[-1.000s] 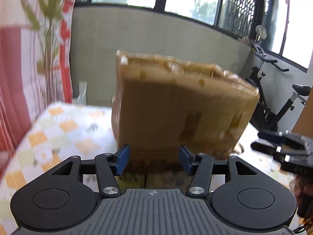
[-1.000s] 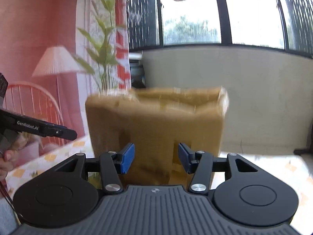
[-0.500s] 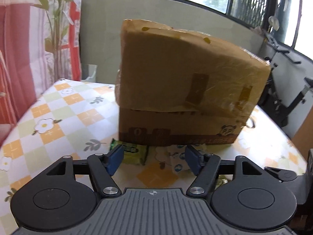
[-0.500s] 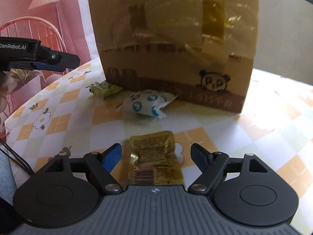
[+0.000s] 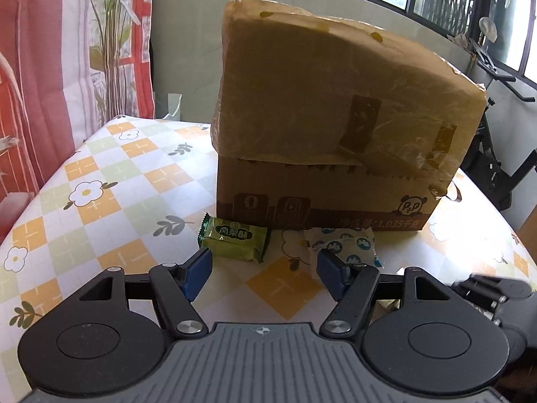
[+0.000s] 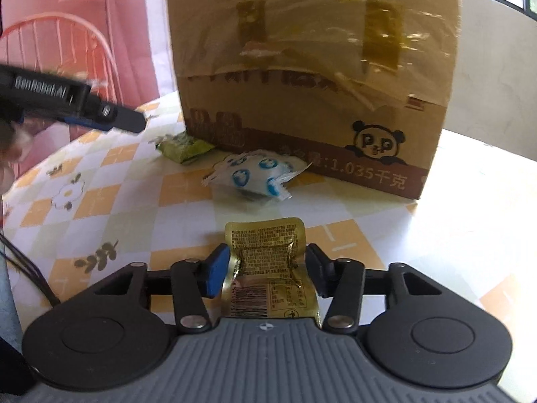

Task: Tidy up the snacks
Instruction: 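Grasp the gold packet with the right tool while the left tool grasps the green pastry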

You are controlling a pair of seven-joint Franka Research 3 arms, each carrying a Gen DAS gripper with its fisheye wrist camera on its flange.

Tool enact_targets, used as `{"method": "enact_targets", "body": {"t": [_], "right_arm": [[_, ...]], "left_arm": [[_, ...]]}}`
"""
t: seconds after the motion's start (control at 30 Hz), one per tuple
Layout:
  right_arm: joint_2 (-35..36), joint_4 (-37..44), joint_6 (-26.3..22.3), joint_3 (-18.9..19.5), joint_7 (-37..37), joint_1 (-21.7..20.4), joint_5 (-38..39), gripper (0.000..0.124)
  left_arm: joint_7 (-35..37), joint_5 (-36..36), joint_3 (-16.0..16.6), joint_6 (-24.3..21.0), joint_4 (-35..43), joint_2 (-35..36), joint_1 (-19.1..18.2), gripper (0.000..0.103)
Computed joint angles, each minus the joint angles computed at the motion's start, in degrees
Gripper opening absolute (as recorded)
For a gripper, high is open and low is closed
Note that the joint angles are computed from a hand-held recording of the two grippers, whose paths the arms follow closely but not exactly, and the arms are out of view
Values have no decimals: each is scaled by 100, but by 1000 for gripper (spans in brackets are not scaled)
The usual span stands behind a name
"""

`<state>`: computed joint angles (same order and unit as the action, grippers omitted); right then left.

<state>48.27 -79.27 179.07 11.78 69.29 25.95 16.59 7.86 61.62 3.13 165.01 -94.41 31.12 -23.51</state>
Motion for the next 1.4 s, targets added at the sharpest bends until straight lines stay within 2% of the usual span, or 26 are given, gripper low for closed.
{"method": "enact_targets", "body": {"t": [0.2,0.3,0.4,0.53,0.67,0.73,0.83,1.0,1.07,1.17,1.2,1.27,1.33,1.4], "right_arm": [[209,319,150,-580,499,229,42,50],[265,349,199,-368,538,62,47,50],[210,136,478,-129,314,-74,-80,50],[193,-37,789,146,76,-232,-207,50],[261,124,637,95,178,-208,-110,50],[284,158,596,151,174,-254,-95,50],[271,111,639,229,135,-309,-90,50],[279,124,600,278,105,-347,-80,50],[283,147,558,245,106,-321,-72,50],[281,162,510,217,93,-298,-64,50],[286,172,503,208,93,-290,-58,50],[290,179,490,201,88,-285,-47,50],[292,179,486,214,72,-296,-43,50],[291,177,485,218,59,-299,-38,50]], "left_arm": [[356,-269,-97,-5,242,197,48,71],[517,-461,-103,5,376,328,13,71],[729,-646,-102,-62,512,457,-30,71],[654,-575,162,-146,668,586,-175,71],[1100,-745,101,-379,1024,861,-6,71],[1579,-964,-38,-370,1250,1054,165,72],[2431,-1440,-263,-433,1579,1339,367,77],[2977,-1936,-165,-837,2061,1701,272,78],[3160,-2183,-237,-847,2171,1803,348,81],[3206,-2288,-128,-737,2173,1834,314,82],[3191,-2313,-96,-694,2142,1821,299,81],[3022,-2309,18,-483,1983,1745,251,67],[2802,-2230,173,-454,1826,1640,126,59],[2647,-2142,233,-316,1617,1516,86,57]]}}
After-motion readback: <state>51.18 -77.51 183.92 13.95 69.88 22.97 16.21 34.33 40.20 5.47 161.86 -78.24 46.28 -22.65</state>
